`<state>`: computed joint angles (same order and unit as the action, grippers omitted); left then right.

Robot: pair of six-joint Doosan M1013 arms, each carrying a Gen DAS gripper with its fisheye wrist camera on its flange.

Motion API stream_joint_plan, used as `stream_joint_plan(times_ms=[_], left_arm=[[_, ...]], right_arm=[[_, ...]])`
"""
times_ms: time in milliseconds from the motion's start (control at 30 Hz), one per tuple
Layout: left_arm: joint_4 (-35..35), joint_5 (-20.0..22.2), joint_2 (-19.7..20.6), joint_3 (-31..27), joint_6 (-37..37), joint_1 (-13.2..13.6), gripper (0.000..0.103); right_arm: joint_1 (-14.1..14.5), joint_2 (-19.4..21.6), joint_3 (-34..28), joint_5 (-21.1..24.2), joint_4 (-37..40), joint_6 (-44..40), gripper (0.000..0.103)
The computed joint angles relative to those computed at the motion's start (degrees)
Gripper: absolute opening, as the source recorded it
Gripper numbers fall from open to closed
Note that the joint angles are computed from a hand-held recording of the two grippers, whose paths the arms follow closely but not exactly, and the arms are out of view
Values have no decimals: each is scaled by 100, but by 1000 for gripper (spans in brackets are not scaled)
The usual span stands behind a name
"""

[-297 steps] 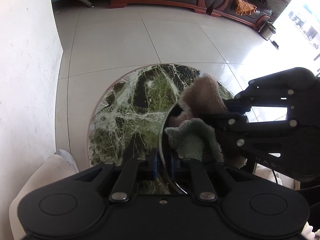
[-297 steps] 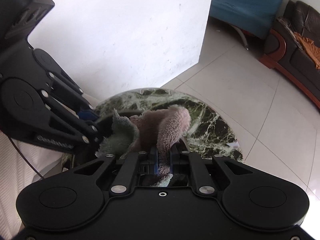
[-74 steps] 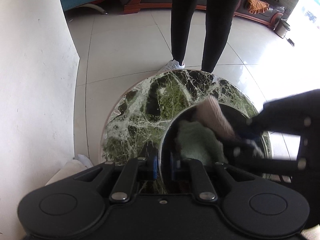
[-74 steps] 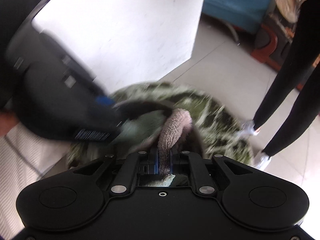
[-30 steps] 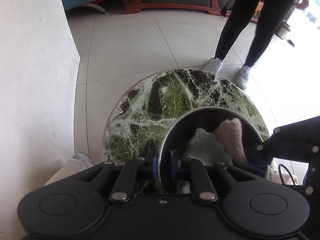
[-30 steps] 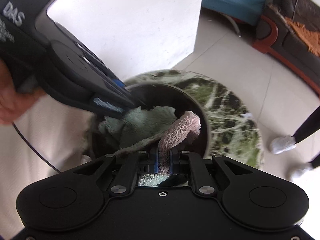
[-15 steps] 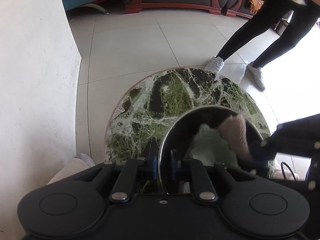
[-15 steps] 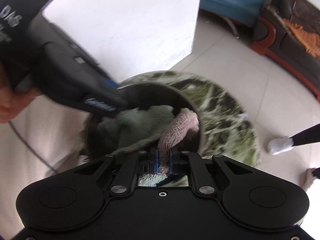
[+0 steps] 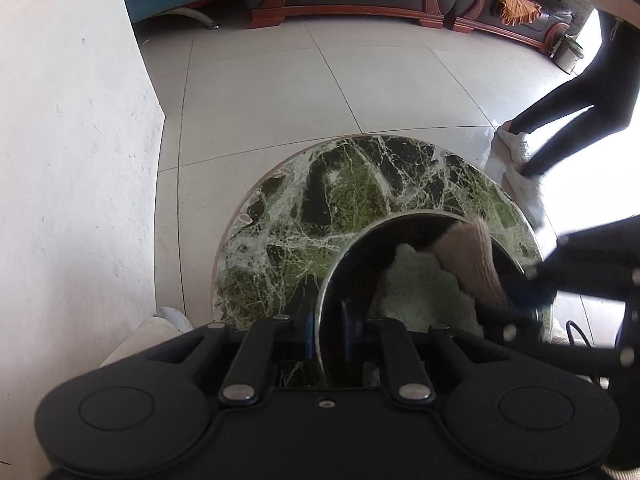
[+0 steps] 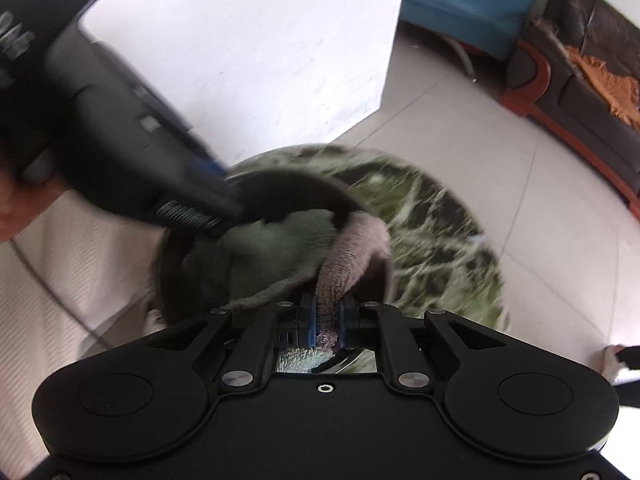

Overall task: Clean bowl
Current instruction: 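Rub the towel around the inner wall with the right gripper while the left holds the rim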

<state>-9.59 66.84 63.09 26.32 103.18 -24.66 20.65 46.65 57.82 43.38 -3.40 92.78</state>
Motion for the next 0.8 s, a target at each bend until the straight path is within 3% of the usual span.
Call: stream_joint_plan(times_ms=[100, 333, 667, 800], left_arm=[[16, -13, -17, 28, 0, -2, 13], [59, -57, -56, 97, -63, -4, 12], [29, -57, -53, 92, -41, 7, 13], [47, -50, -70, 112, -73, 8, 13]], right_arm=[[8, 38, -77, -83, 213, -230, 10], [-21, 182, -312, -78, -430, 187, 10], [4, 90, -141, -54, 187, -282, 10], [24, 198, -305, -181, -319, -56, 10]])
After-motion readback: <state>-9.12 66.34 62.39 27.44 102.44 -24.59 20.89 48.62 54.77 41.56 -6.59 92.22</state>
